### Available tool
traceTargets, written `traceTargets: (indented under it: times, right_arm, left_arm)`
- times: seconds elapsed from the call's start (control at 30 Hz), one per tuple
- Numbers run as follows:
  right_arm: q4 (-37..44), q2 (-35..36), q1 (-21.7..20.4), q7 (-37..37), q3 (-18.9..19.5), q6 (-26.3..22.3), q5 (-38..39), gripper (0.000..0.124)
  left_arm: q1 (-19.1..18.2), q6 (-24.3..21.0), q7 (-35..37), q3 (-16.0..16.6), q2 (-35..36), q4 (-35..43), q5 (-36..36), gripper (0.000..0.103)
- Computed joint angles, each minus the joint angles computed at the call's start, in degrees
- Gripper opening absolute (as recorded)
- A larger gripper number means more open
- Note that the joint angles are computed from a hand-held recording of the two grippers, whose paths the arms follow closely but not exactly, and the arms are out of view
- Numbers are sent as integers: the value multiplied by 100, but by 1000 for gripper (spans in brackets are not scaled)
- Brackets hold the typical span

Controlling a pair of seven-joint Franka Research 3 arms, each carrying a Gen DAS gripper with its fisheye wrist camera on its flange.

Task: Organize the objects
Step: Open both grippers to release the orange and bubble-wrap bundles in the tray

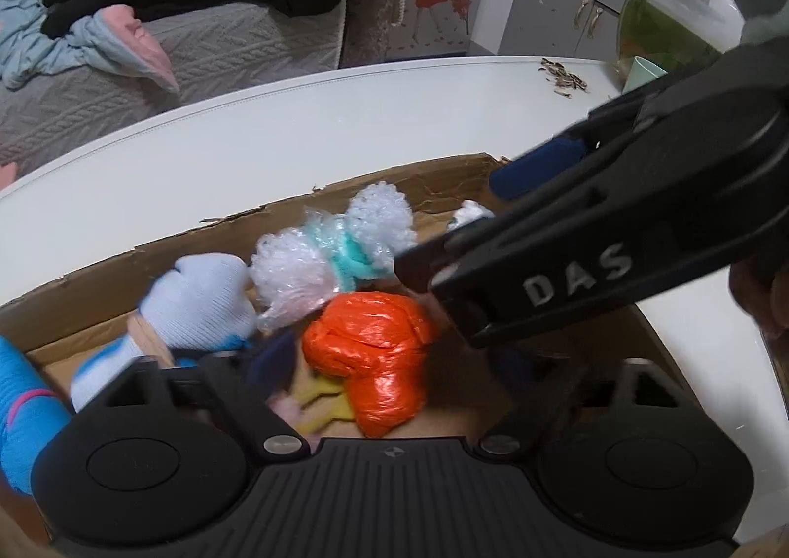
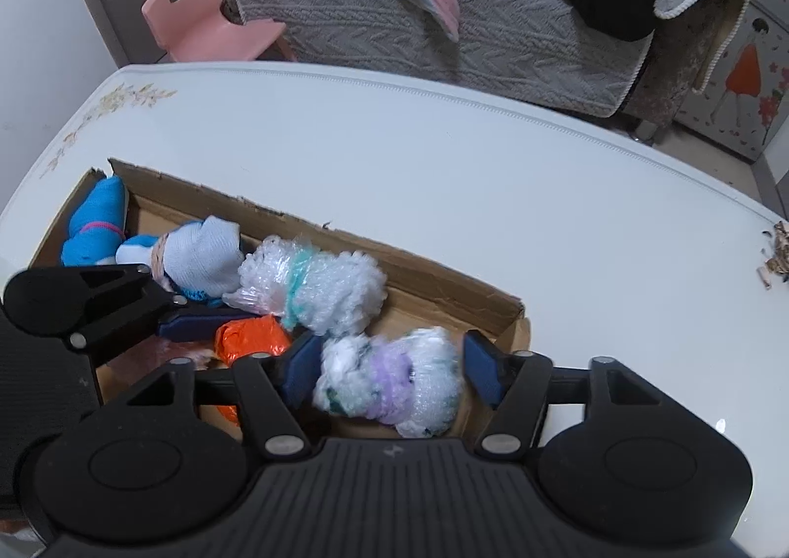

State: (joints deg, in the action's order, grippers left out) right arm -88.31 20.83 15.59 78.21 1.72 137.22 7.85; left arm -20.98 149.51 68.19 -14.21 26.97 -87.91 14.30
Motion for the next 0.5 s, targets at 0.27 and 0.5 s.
traceTargets:
  times: [0.27,0.5]
  right_arm:
    - [-473,-409,-91,-41,32,316,256,73]
    - [-560,-569,-148,-5,53,266,395,75]
  left_arm:
    - [12,-5,-1,-38,-370,-384,-28,91]
    - [150,-169,93,-186,-708,-689,-362,91]
